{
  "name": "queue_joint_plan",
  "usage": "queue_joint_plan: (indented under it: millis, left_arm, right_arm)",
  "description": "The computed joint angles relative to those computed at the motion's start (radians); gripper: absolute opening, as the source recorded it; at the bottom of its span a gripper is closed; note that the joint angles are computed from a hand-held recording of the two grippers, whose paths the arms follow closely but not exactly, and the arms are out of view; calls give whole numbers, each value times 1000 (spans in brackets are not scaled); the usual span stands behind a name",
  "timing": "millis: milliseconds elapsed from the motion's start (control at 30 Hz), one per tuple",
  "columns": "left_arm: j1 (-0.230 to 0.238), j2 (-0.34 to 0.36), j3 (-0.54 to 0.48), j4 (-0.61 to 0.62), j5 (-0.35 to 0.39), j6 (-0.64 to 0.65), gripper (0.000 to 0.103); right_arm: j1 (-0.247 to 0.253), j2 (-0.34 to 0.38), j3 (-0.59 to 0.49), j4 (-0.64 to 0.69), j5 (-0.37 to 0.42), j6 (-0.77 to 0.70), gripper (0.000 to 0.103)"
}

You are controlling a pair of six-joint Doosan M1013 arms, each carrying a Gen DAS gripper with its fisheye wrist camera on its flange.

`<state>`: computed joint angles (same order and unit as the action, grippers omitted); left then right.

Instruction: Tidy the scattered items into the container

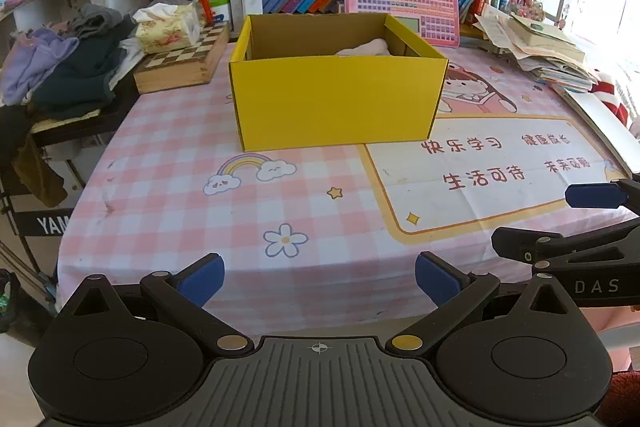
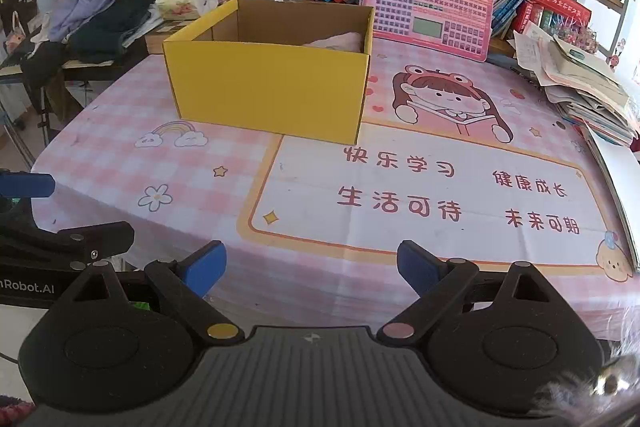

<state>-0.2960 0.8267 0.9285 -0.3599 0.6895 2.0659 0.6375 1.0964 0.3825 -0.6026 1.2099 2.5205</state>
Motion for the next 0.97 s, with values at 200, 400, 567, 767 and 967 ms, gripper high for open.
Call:
queue_joint_plan:
  millis: [200, 400, 567, 767, 967]
  left_arm:
    - [2, 4, -8, -7, 11, -4, 103]
    - [2, 6, -10, 1, 14, -15, 103]
    - [3, 8, -16, 1, 25, -22, 103]
    - [6, 18, -33, -17, 53, -25, 103]
    - [6, 27, -47, -15, 67, -46, 103]
  right_arm:
    - [0, 2, -5, 2, 3, -2, 93]
    - [-1, 5, -11, 5, 6, -7, 93]
    - [-1, 13, -26, 7, 16, -12, 93]
    - [-2, 22, -42, 14, 26, -21, 93]
    - [-4, 32, -62, 26, 35, -38, 93]
